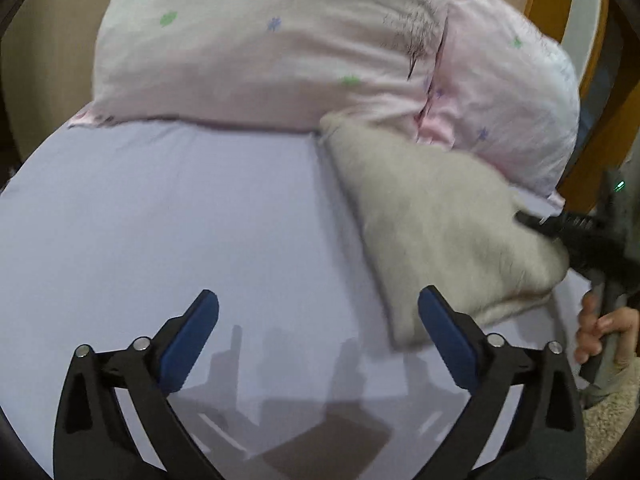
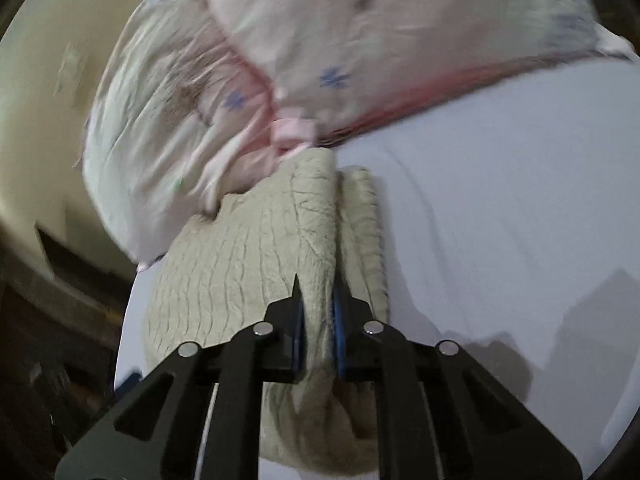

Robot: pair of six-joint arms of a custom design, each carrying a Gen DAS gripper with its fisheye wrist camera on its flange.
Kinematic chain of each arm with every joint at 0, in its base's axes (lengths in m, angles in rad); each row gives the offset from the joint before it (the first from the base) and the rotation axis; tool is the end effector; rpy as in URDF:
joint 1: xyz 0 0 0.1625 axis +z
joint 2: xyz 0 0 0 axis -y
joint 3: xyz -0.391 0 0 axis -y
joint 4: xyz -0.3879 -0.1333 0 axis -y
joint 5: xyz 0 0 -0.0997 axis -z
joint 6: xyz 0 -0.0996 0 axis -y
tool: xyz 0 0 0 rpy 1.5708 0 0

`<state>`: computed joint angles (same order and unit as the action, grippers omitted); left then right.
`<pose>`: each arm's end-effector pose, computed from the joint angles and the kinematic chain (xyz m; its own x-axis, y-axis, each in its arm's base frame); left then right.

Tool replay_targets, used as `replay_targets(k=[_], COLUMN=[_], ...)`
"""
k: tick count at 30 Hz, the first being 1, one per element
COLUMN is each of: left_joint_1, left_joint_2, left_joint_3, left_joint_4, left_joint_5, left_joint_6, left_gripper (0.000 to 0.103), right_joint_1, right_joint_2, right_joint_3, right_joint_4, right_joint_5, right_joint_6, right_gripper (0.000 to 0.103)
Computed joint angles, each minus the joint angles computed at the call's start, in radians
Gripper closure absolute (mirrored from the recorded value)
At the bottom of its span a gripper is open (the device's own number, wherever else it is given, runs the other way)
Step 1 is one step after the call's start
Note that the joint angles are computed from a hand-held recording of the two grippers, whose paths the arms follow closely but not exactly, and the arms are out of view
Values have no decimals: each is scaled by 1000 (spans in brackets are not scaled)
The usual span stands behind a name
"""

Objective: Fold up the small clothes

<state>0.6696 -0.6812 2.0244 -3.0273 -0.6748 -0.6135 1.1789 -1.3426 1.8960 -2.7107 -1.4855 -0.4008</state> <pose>-0.2590 -0.4742 -0.0197 -0.8222 0.0007 -0.5693 0.3739 0.7547 -0.5391 -0.0815 -0.5684 0.3120 -0.9885 0.0100 0.1506 -0.0734 0.8402 -0.5373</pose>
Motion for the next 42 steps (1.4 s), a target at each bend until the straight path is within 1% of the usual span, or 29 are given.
replay_targets(k=[1, 3, 4, 5, 6, 7, 8, 9, 10, 12, 13, 15, 18, 19, 20, 21, 22, 23, 30, 32, 42], left_joint_1=[-5, -19, -25, -29, -32, -34, -34, -31, -29, -39, -42, -42, -41, -42, -44, -45, -45, -46, -45, -44, -43], left_joint_2=[-1, 4, 9, 12, 15, 19, 24, 33, 42, 58, 63, 69, 78, 81, 85, 87, 88, 90, 96, 97, 98], left_joint_3=[3, 7, 4, -1, -8, -21, -31, -49, -65, -84, -84, -91, -95, -91, -86, -83, -82, -80, -76, -76, -73], left_joint_4=[34, 88, 116, 142, 179, 229, 258, 293, 335, 397, 382, 379, 357, 343, 323, 314, 308, 301, 279, 276, 270], left_joint_5=[0, 9, 12, 14, 15, 12, 8, 3, -4, 22, 18, 11, 16, 20, 27, 30, 32, 35, 41, 41, 42], left_joint_6=[-29, -67, -76, -89, -108, -125, -132, -136, -145, -168, -157, -149, -131, -127, -120, -116, -114, -111, -101, -99, -97], left_gripper=[1, 1, 1, 1, 1, 1, 1, 1, 1, 1, 1, 1, 1, 1, 1, 1, 1, 1, 1, 1, 1], right_joint_1=[2, 0, -4, -15, -31, -44, -39, -27, -3, 33, 46, 50, 71, 82, 98, 117, 132, 138, 126, 127, 126], right_joint_2=[-26, -78, -123, -150, -187, -219, -241, -252, -247, -218, -197, -179, -122, -99, -72, -49, -21, -12, -28, -19, -22], right_joint_3=[38, 113, 173, 208, 249, 286, 309, 329, 340, 339, 339, 341, 319, 310, 308, 322, 321, 322, 340, 331, 336], right_joint_4=[-36, -118, -191, -239, -286, -318, -330, -343, -357, -365, -366, -351, -331, -333, -366, -434, -476, -492, -491, -488, -490], right_joint_5=[-3, -8, -4, 8, 27, 46, 27, -27, -122, -248, -283, -309, -341, -364, -412, -459, -508, -518, -501, -500, -499], right_joint_6=[-16, -51, -85, -108, -138, -170, -199, -214, -222, -245, -271, -288, -273, -265, -264, -288, -303, -314, -330, -333, -334], right_gripper=[85, 63, 33, 5, 2, 2, 2, 2, 2, 2, 2, 2, 2, 2, 2, 2, 2, 2, 2, 2, 2])
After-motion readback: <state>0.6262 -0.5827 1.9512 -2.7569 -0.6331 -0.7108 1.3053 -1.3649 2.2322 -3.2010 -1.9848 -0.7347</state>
